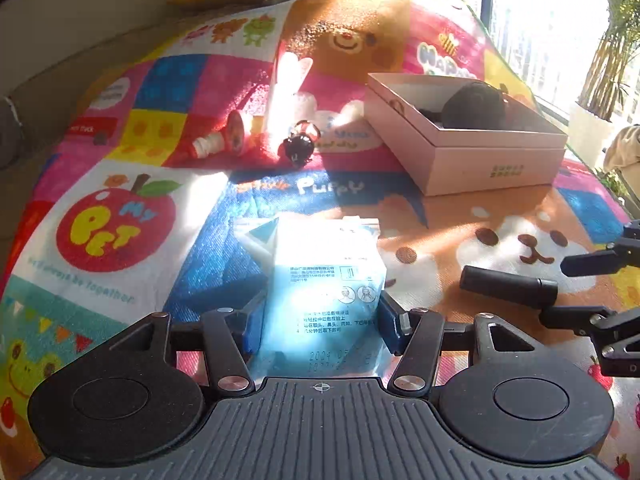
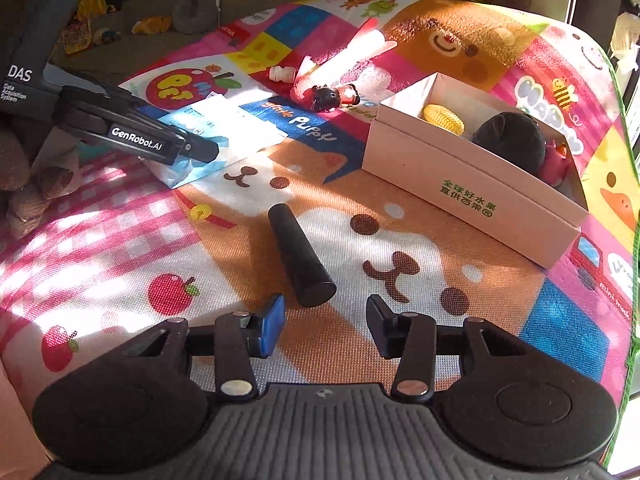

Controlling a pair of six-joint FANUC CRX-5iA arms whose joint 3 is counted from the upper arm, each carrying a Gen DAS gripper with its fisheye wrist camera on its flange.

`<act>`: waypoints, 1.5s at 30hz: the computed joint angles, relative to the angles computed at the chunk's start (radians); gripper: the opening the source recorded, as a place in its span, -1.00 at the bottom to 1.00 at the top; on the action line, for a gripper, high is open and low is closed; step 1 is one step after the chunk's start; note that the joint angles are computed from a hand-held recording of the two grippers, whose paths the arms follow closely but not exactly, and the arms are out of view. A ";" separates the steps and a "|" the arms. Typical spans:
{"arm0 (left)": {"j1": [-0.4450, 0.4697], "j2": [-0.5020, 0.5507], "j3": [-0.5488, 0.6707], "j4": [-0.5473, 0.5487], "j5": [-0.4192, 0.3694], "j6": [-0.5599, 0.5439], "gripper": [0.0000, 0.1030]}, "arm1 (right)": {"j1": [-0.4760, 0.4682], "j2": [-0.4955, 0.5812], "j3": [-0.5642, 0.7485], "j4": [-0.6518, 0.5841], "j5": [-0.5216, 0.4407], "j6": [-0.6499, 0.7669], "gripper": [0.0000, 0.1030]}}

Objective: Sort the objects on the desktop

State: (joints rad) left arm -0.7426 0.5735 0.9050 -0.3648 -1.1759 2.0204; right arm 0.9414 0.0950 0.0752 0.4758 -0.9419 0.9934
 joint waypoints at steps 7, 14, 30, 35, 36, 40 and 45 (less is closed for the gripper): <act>-0.021 -0.099 -0.164 0.037 0.073 0.105 0.44 | -0.006 0.033 -0.054 0.260 -0.023 -0.248 -0.01; -0.022 -0.111 -0.181 0.019 0.061 0.155 0.71 | -0.002 0.062 0.009 0.179 0.018 -0.222 0.64; -0.025 -0.119 -0.186 -0.018 0.049 0.188 0.89 | -0.070 0.302 0.301 0.100 -0.048 -0.282 0.78; -0.027 -0.114 -0.181 -0.009 0.058 0.174 0.89 | -0.074 0.288 0.267 0.127 0.008 -0.256 0.43; -0.028 -0.111 -0.176 -0.008 0.058 0.170 0.89 | -0.075 0.288 0.273 0.115 0.006 -0.241 0.43; -0.037 -0.099 -0.155 -0.013 0.048 0.155 0.89 | -0.070 0.264 0.252 0.116 0.015 -0.241 0.43; -0.046 -0.076 -0.117 -0.037 0.037 0.134 0.89 | -0.059 0.184 0.199 0.055 0.031 -0.193 0.43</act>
